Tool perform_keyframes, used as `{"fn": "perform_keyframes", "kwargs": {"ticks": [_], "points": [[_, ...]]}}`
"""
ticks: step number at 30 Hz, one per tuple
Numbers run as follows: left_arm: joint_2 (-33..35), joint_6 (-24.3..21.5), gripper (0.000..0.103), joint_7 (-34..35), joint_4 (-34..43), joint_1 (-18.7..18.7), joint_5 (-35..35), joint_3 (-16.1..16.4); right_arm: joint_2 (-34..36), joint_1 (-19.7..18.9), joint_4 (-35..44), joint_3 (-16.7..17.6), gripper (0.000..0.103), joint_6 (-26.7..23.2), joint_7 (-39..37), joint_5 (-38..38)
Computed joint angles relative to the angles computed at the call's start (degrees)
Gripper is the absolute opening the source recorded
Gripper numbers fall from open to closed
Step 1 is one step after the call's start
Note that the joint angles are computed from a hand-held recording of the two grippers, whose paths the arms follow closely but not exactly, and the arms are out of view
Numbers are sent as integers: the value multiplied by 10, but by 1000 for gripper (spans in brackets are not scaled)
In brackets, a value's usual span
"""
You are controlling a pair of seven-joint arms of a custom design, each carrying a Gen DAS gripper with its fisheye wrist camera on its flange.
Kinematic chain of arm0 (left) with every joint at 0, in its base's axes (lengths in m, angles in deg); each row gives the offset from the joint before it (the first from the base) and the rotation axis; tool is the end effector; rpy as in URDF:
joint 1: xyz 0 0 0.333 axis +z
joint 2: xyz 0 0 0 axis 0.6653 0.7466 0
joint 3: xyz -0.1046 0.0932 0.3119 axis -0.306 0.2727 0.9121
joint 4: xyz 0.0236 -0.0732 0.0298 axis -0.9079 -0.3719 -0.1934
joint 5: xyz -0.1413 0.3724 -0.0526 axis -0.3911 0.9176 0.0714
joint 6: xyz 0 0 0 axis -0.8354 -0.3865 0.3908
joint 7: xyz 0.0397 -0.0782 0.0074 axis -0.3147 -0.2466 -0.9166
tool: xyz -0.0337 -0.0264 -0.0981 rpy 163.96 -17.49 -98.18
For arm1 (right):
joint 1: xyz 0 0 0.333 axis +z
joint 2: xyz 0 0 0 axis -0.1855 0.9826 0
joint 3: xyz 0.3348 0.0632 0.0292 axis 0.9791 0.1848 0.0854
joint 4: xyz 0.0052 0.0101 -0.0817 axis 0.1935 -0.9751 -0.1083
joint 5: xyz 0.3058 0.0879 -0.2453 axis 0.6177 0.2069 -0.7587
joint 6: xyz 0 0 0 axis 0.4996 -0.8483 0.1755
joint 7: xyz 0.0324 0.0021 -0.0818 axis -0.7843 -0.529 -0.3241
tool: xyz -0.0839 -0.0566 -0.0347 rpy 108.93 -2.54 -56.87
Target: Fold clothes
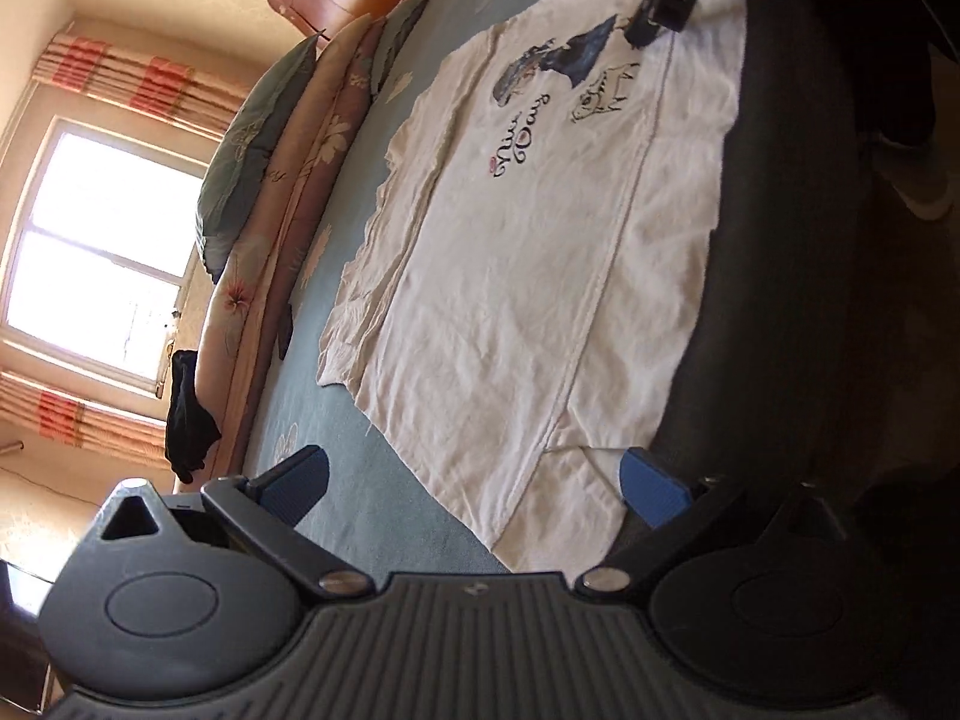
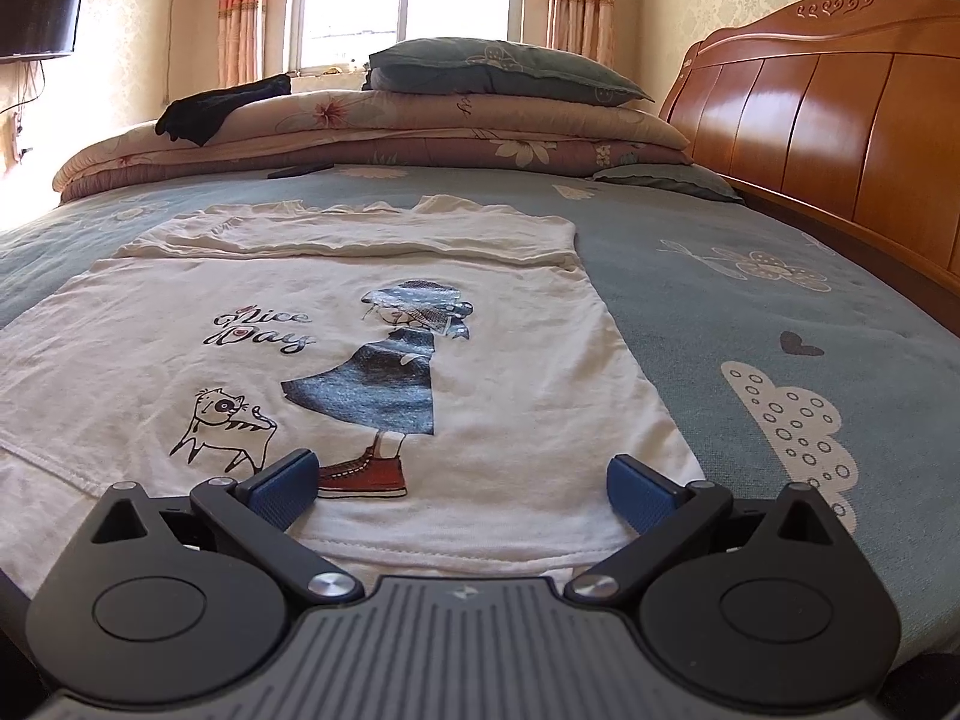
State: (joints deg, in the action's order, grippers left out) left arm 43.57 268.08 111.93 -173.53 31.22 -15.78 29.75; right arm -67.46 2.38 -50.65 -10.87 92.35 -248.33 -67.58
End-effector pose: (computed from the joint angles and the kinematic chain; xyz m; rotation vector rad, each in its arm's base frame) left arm 0.6699 -0.1396 0.4630 -0.0471 2.1276 -0.2655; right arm 0.6484 0.1519 0.4164 -1.4503 1.7707 -1.0516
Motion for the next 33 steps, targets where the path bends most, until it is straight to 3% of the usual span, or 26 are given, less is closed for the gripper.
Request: {"fn": "perform_keyframes", "kwargs": {"ticks": [5,16,21,26,28,33], "points": [[14,48,102,46,-10,-40,-5,65,-15,4,-7,7,103,-7,0,-19],[53,109,102,178,0,-41,-57,85,-13,11,-4,5,103,-1,-58,56],[56,113,103,197,4,28,-33,7,-15,20,-5,0,103,-4,-75,67],[69,152,102,194,3,150,104,-100,-17,24,-3,-2,103,-2,-91,74],[74,168,102,188,3,169,141,-111,-18,26,-3,-2,103,-3,-93,71],[80,196,102,173,-2,172,169,-105,-14,25,4,0,103,2,-102,87]]}}
